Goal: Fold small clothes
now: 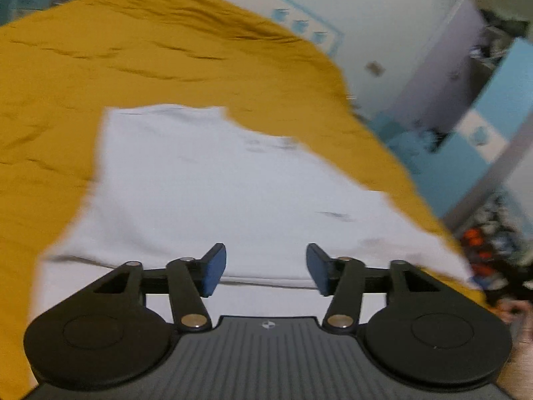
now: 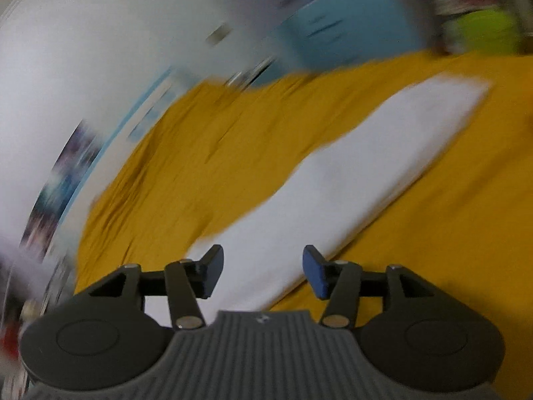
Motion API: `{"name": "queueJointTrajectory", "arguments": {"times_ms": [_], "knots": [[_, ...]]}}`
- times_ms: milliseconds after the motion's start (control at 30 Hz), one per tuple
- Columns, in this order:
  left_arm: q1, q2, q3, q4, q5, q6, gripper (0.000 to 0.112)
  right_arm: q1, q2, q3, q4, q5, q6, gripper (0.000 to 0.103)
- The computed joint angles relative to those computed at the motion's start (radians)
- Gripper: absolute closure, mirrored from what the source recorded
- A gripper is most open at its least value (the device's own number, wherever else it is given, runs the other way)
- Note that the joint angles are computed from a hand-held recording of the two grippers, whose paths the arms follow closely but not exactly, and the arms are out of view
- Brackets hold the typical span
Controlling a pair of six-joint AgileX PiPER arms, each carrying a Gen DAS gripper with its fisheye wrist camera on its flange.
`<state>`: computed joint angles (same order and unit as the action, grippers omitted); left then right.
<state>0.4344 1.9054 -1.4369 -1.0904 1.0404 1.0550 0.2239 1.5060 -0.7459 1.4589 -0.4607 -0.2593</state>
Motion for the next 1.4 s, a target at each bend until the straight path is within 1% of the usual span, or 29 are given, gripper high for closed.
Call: {"name": "queueJointTrajectory", "arguments": {"times_ms": [33, 100, 200, 267, 333, 400, 467, 500, 567, 633, 733, 767, 800, 833, 867, 900, 933, 1033, 1133, 1200, 1300, 1400], "knots": [[-0.018, -0.028, 0.032, -0.020, 0.018, 0.008, 0.044, -0.032, -0.025, 0.026, 0.016, -0.007, 0.007, 0.052], [-0.065, -0.057, 0.068, -0.051, 0.037, 0.014, 0.039, -0.102, -0.062, 0.067, 0.025, 0.006, 0.011, 0.052], [-0.147, -0.067, 0.110, -0.078, 0.031, -0.003, 0.037, -0.176, -0.049, 0.070, 0.060, 0.021, -0.030, 0.052], [-0.209, -0.055, 0.124, -0.084, -0.016, -0.028, 0.037, -0.215, -0.018, 0.071, 0.011, 0.028, 0.038, 0.052], [-0.258, -0.035, 0.123, -0.084, -0.066, -0.041, 0.037, -0.243, -0.003, 0.089, -0.025, 0.014, 0.114, 0.052], [-0.299, -0.022, 0.126, -0.073, -0.110, -0.065, 0.037, -0.305, -0.006, 0.123, -0.104, 0.048, 0.198, 0.052], [-0.319, -0.008, 0.124, -0.064, -0.120, -0.091, 0.037, -0.318, 0.048, 0.091, -0.115, 0.029, 0.226, 0.053], [-0.325, -0.012, 0.129, -0.061, -0.121, -0.097, 0.037, -0.340, 0.066, 0.088, -0.150, 0.026, 0.259, 0.053], [-0.338, -0.021, 0.147, -0.057, -0.140, -0.080, 0.037, -0.350, 0.107, 0.049, -0.130, -0.007, 0.260, 0.052], [-0.351, -0.025, 0.151, -0.039, -0.154, -0.075, 0.037, -0.363, 0.156, 0.019, -0.149, -0.051, 0.309, 0.050], [-0.352, -0.016, 0.144, -0.021, -0.150, -0.091, 0.037, -0.385, 0.189, -0.019, -0.146, -0.069, 0.311, 0.050], [-0.352, -0.009, 0.139, -0.018, -0.148, -0.099, 0.037, -0.388, 0.198, -0.025, -0.152, -0.076, 0.315, 0.057], [-0.352, -0.004, 0.139, -0.016, -0.150, -0.107, 0.037, -0.390, 0.203, -0.032, -0.138, -0.080, 0.294, 0.067], [-0.351, -0.005, 0.139, -0.013, -0.153, -0.117, 0.037, -0.401, 0.209, -0.041, -0.135, -0.068, 0.271, 0.092], [-0.348, -0.005, 0.141, -0.015, -0.149, -0.121, 0.037, -0.410, 0.204, -0.035, -0.150, -0.054, 0.270, 0.101], [-0.342, -0.008, 0.144, -0.020, -0.143, -0.121, 0.037, -0.414, 0.198, -0.035, -0.141, -0.048, 0.245, 0.101], [-0.339, -0.008, 0.144, -0.027, -0.141, -0.118, 0.037, -0.410, 0.191, -0.042, -0.110, -0.053, 0.198, 0.101], [-0.317, -0.027, 0.144, -0.036, -0.117, -0.119, 0.037, -0.367, 0.132, -0.040, -0.086, -0.098, 0.102, 0.101], [-0.282, -0.057, 0.158, -0.059, -0.102, -0.105, 0.037, -0.291, 0.057, -0.075, -0.042, -0.120, -0.017, 0.101], [-0.254, -0.087, 0.171, -0.052, -0.115, -0.117, 0.037, -0.225, 0.021, -0.123, -0.019, -0.127, -0.073, 0.101], [-0.175, -0.102, 0.175, -0.062, -0.072, -0.122, 0.037, -0.080, 0.000, -0.225, 0.001, -0.152, -0.134, 0.101], [-0.093, -0.112, 0.179, -0.070, -0.031, -0.117, 0.037, 0.080, 0.050, -0.378, -0.002, -0.158, -0.200, 0.101]]}}
